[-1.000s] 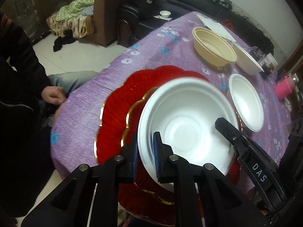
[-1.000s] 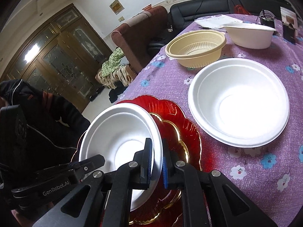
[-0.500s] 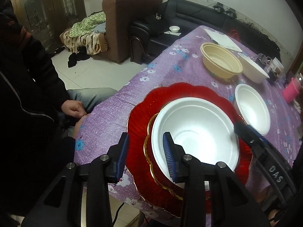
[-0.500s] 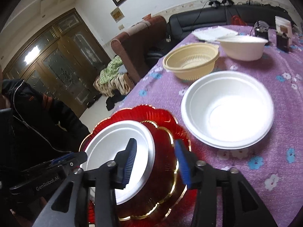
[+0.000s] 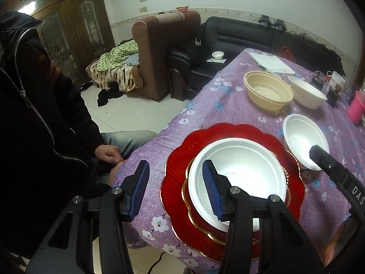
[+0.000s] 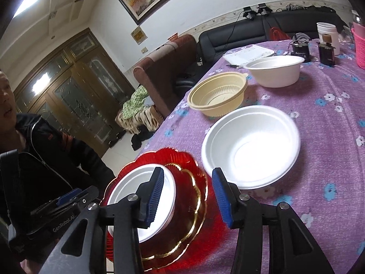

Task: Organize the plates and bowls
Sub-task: 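Move the right gripper to another white bowl and grasp its rim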

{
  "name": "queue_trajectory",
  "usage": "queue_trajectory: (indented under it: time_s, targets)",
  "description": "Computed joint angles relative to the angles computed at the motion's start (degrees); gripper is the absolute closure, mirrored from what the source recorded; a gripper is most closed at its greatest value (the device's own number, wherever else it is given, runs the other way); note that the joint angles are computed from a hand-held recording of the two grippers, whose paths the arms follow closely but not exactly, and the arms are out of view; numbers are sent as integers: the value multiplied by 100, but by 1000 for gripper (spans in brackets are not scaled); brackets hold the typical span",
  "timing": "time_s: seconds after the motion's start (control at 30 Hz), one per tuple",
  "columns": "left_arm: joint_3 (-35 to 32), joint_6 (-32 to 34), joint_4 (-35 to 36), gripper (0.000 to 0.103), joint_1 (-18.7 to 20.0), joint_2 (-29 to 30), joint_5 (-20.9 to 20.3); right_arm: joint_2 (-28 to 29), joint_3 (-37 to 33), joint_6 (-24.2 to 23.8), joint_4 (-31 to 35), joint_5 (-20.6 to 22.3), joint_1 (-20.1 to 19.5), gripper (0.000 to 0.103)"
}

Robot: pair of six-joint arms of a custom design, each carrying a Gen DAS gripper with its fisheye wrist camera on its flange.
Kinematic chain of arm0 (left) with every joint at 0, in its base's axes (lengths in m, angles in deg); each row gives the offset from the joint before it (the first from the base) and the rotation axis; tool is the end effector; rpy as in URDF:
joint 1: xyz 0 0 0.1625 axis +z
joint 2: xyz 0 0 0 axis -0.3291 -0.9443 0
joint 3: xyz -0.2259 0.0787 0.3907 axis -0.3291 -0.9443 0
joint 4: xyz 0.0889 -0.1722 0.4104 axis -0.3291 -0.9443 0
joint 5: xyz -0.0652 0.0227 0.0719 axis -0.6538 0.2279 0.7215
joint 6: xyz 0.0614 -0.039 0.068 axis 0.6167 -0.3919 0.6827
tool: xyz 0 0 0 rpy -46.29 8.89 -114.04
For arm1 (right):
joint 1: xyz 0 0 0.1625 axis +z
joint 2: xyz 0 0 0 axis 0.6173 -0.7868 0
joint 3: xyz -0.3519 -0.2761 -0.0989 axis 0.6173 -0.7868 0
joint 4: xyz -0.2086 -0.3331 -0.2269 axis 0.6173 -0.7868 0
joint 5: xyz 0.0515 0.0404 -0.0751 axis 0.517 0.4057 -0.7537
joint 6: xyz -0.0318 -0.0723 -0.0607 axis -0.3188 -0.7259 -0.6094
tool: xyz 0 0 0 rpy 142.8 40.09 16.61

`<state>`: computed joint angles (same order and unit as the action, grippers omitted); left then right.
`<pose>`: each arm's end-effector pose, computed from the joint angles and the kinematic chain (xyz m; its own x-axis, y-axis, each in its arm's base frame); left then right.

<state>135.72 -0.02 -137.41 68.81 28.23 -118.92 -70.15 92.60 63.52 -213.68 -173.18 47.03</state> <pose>-0.3310 -0.7149 0.0131 -0.6112 0.2419 -0.7536 0.6442 0.7052 -0.2962 0.0534 -0.6397 0.2373 -0.9378 0.2276 0.2624 -0.1036 0.5377 -0.8368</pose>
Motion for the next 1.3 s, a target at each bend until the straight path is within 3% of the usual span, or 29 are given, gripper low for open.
queue_trajectory:
  time_s: [0.4,0.73,1.0,1.13,1.3]
  targets:
    - [-77,-64,179,56,-105,84,-132,-355,268,256,-182,286,-306,57]
    - [-425,-248,1018,56,-226,179,-912,-651,409,565,-227,480,-631,57]
    - [-1538,-393,2454,56,-298,517,-1698,-1055,303,742,15,642,-961,57]
    - [-2417,-349,3068,56,-366,936,-1768,-1226,69,913,316,817,-1111,57]
    - [-4004,-476,3891,56,-423,1767,-1658,-1335,-407,1166,804,1022,-1296,56]
